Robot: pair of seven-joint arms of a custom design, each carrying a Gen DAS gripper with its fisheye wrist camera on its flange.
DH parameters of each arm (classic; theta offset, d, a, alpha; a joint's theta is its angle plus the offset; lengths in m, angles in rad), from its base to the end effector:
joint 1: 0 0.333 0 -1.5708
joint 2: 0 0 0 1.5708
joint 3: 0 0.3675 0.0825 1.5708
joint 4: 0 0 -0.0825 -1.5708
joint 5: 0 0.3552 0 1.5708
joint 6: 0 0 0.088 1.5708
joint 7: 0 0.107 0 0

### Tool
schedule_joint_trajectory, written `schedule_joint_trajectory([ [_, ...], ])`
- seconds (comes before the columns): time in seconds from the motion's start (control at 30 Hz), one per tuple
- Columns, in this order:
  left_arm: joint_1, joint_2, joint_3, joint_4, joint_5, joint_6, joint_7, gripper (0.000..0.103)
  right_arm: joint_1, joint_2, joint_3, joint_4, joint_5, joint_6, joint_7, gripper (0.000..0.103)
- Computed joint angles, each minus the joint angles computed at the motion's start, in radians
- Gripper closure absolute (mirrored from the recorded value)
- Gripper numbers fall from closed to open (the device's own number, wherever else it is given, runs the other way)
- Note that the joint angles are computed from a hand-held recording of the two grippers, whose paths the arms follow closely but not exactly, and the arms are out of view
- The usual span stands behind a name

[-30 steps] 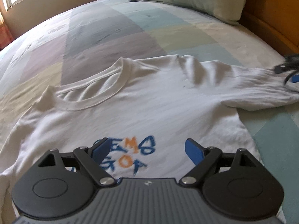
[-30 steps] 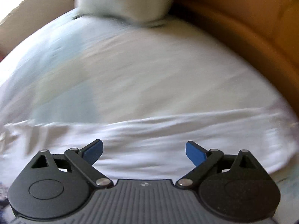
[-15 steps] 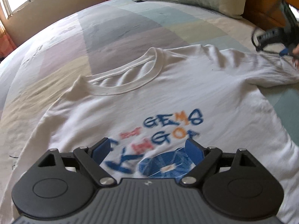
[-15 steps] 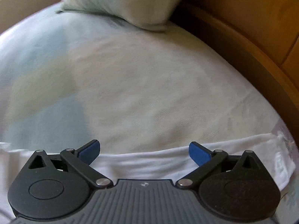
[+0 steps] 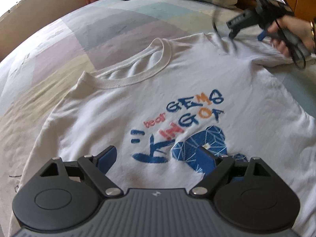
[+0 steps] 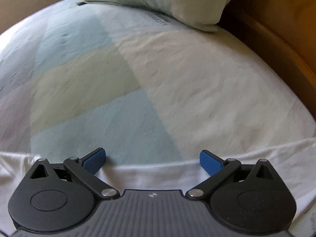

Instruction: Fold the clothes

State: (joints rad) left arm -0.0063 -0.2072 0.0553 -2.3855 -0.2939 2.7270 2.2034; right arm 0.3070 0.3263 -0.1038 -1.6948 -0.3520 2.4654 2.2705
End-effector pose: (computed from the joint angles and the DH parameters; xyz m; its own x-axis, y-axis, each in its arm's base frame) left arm 0.4727 0.0357 0.5276 -0.3130 -0.9458 -0.0868 -0.7836 0.3088 -0.5390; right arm 0.6607 0.1467 0.5165 -0.2588 -0.9658 0.0173 -0.8331 0.2141 -0.5100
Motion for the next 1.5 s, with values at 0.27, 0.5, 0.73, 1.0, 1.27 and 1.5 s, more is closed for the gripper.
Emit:
schedule_joint_trajectory([
  [0.27, -0.019, -0.007, 0.024, -0.001, -0.106, -0.046, 0.094, 0.016, 0.008, -0.060, 0.088, -0.026, 0.147, -0.079, -0.184, 0.000],
  [0.5, -0.009, 0.006, 0.025, 0.006, -0.174, -0.050, 0.139, 0.015, 0.042, 0.081, 0.034, 0.121, 0.081, -0.059, -0.117, 0.000],
  [0.73, 0.006, 0.015, 0.013, 0.010, -0.199, -0.044, 0.139, 0.015, 0.055, 0.029, 0.049, 0.132, 0.114, -0.115, -0.161, 0.000],
  [1.0, 0.007, 0.018, 0.014, 0.005, -0.237, -0.031, 0.171, 0.015, 0.081, 0.094, 0.040, 0.145, 0.086, -0.070, -0.129, 0.000],
  [1.27, 0.014, 0.018, 0.005, 0.005, -0.213, -0.028, 0.149, 0.015, 0.021, 0.118, 0.057, 0.207, 0.216, -0.006, -0.239, 0.000],
  [1.5, 0.008, 0.015, 0.006, -0.003, -0.210, -0.013, 0.150, 0.013, -0.134, -0.160, 0.157, -0.199, 0.690, 0.125, -0.436, 0.000],
])
